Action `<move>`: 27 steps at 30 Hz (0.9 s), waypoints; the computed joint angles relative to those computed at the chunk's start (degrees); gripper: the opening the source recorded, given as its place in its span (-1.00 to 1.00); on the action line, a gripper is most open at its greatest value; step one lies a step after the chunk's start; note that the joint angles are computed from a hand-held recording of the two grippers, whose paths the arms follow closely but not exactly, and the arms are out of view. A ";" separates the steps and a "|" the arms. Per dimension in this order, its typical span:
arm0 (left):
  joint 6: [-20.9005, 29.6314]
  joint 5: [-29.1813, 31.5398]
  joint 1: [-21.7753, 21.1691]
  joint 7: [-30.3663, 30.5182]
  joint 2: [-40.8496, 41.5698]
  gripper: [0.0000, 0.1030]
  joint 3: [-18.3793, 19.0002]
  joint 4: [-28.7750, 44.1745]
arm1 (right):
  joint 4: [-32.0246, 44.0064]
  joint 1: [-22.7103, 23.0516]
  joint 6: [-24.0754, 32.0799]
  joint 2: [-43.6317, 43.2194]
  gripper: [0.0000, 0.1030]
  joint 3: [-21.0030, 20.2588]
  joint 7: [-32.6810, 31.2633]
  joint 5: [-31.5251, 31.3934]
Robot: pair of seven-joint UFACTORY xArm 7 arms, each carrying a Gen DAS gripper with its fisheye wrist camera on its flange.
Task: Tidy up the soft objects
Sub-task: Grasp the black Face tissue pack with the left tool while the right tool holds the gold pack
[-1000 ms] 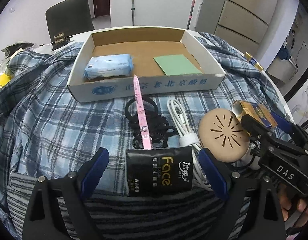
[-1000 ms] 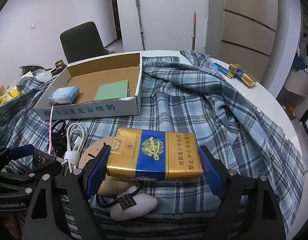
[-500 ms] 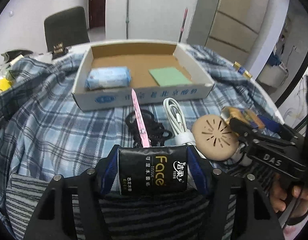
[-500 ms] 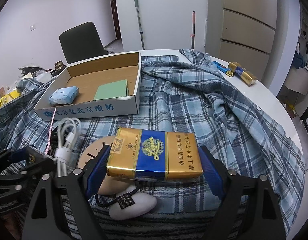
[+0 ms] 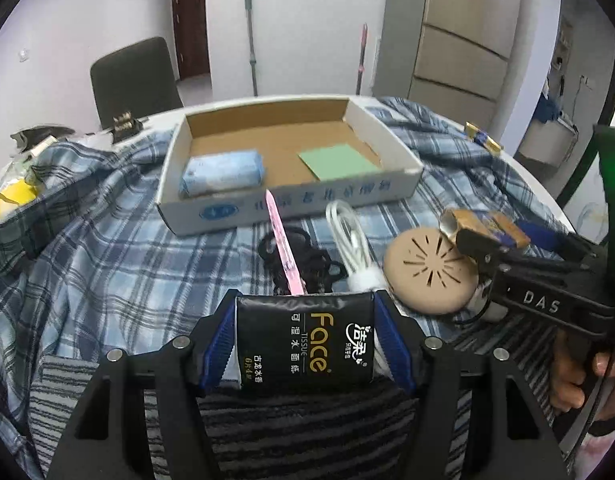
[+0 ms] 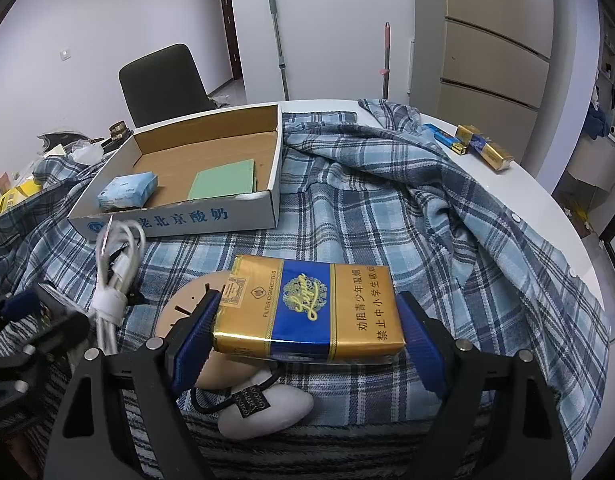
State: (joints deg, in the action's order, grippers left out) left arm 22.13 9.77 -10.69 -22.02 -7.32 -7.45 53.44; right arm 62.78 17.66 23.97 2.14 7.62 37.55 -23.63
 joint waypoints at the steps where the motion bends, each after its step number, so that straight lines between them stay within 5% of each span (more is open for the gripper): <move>1: 0.57 -0.91 -0.16 0.59 0.35 0.31 0.23 0.30 | -0.01 0.02 0.01 -0.02 0.64 0.02 -0.02 0.08; 12: 6.10 -8.30 -0.38 3.44 3.41 0.50 1.60 3.19 | -0.16 -0.01 -0.27 0.00 0.64 0.04 -1.25 1.31; 27: 2.33 -13.65 0.26 3.69 1.87 0.50 2.31 0.86 | -0.04 0.04 0.00 -0.02 0.64 0.11 -1.88 1.71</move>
State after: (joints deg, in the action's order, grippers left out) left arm 24.46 -3.88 -10.43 -18.33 -5.44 -5.14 54.30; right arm 62.74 17.70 23.97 2.12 7.73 35.68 -21.92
